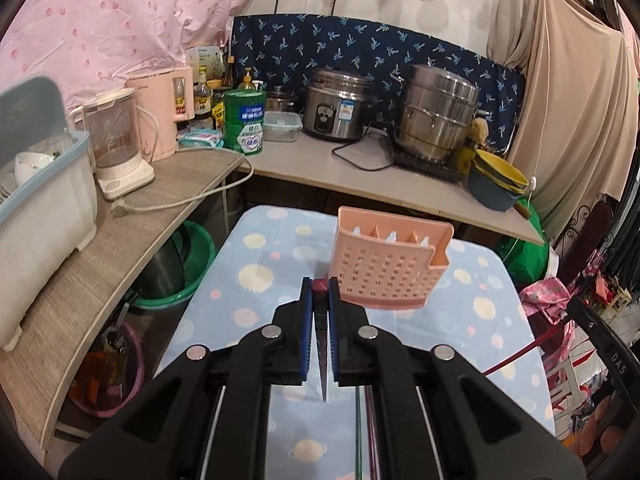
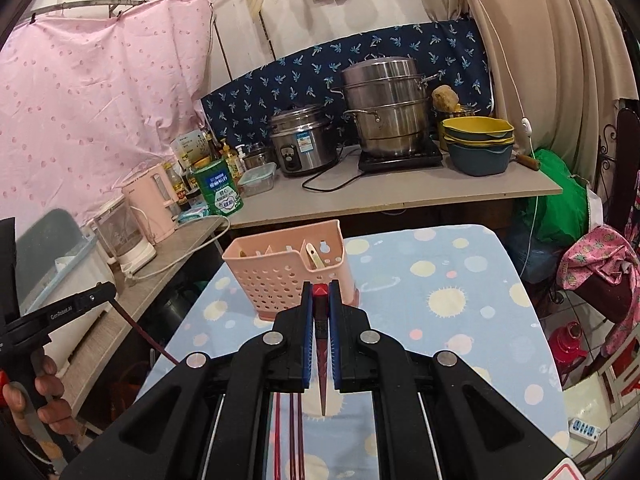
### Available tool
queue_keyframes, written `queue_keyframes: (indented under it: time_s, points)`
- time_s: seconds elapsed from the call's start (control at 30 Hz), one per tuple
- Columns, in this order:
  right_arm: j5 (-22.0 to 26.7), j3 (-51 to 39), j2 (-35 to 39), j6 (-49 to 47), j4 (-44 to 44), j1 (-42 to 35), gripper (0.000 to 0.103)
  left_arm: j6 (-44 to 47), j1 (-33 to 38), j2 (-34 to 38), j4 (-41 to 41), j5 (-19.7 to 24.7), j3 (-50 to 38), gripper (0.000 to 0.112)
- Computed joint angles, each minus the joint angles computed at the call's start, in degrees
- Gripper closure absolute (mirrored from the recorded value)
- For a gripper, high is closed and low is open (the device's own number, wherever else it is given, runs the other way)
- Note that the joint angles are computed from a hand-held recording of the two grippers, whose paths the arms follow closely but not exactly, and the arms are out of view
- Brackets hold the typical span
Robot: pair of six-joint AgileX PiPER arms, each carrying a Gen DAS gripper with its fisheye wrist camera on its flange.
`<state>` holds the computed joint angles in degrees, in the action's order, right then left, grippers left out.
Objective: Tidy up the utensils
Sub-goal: 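Lift both chopsticks, insert them into the pink basket, open both tools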
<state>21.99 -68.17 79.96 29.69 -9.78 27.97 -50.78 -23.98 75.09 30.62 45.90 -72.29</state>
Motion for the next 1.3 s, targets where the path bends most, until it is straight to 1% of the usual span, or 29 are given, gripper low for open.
queue_keyframes:
  time_s: [0.1, 0.2, 0.27, 0.33, 0.4, 0.47, 0.57, 0.63, 0.7, 0.77, 0.83, 0.93, 0.97, 1.03, 1.1, 1.2, 1.3]
  points:
    - [-0.3, -4.6, 2.8, -8.8, 9.9, -2.5, 0.096, 3.5, 2.0, 2.2, -2.5, -0.1, -5.2, 0.105]
    - [1.0, -10.8, 6.4, -17.4, 19.8, -4.9, 0.096, 7.5, 4.6, 5.4, -5.8, 0.2, -11.9, 0.105]
    - [2.5, -16.8, 9.7, -19.5, 22.7, -5.7, 0.096, 9.6, 5.9, 8.0, -7.0, 1.0, -17.0, 0.105]
    - [3.7, -23.0, 13.2, -21.5, 25.3, -6.4, 0.096, 10.8, 6.5, 10.7, -6.5, 2.2, -22.6, 0.105]
    - [4.8, -29.2, 16.6, -20.1, 24.2, -6.6, 0.096, 11.6, 6.8, 13.2, -5.8, 3.2, -27.8, 0.105]
    - [6.2, -35.2, 19.9, -18.4, 23.4, -6.9, 0.096, 14.1, 7.8, 16.7, -7.5, 5.0, -35.0, 0.105]
    - [8.8, -44.5, 25.2, -17.7, 24.4, -8.0, 0.096, 17.5, 8.9, 21.7, -10.3, 7.2, -45.3, 0.105]
    - [10.1, -49.9, 28.3, -16.4, 23.0, -7.9, 0.096, 18.6, 9.0, 25.0, -10.8, 8.1, -51.5, 0.105]
    - [12.8, -56.4, 32.0, -14.5, 20.7, -7.6, 0.096, 19.7, 9.1, 28.4, -11.7, 9.5, -57.3, 0.105]
    - [15.6, -62.5, 36.0, -13.8, 19.9, -7.5, 0.096, 20.8, 9.2, 32.7, -12.7, 12.1, -63.8, 0.105]
    - [18.6, -68.1, 39.9, -13.2, 18.6, -7.3, 0.096, 21.6, 9.0, 36.2, -13.4, 14.1, -68.1, 0.105]
    - [22.8, -74.8, 44.9, -13.1, 17.8, -7.0, 0.096, 21.2, 8.5, 37.8, -13.0, 13.4, -66.9, 0.105]
    - [23.7, -75.9, 46.0, -13.1, 17.6, -6.9, 0.096, 20.7, 8.3, 37.6, -12.6, 12.6, -65.2, 0.105]
    - [25.1, -77.5, 47.8, -13.5, 17.6, -6.9, 0.096, 20.6, 8.5, 38.7, -13.0, 12.5, -64.7, 0.105]
    - [25.3, -77.3, 48.6, -13.6, 17.9, -6.8, 0.096, 20.0, 8.6, 38.8, -12.5, 11.7, -62.8, 0.105]
    - [25.3, -76.3, 49.3, -14.1, 19.1, -7.1, 0.096, 20.2, 9.3, 40.1, -13.1, 11.8, -62.6, 0.105]
    - [26.5, -77.0, 50.6, -15.2, 20.5, -7.3, 0.096, 20.3, 9.5, 40.9, -13.2, 11.5, -61.7, 0.105]
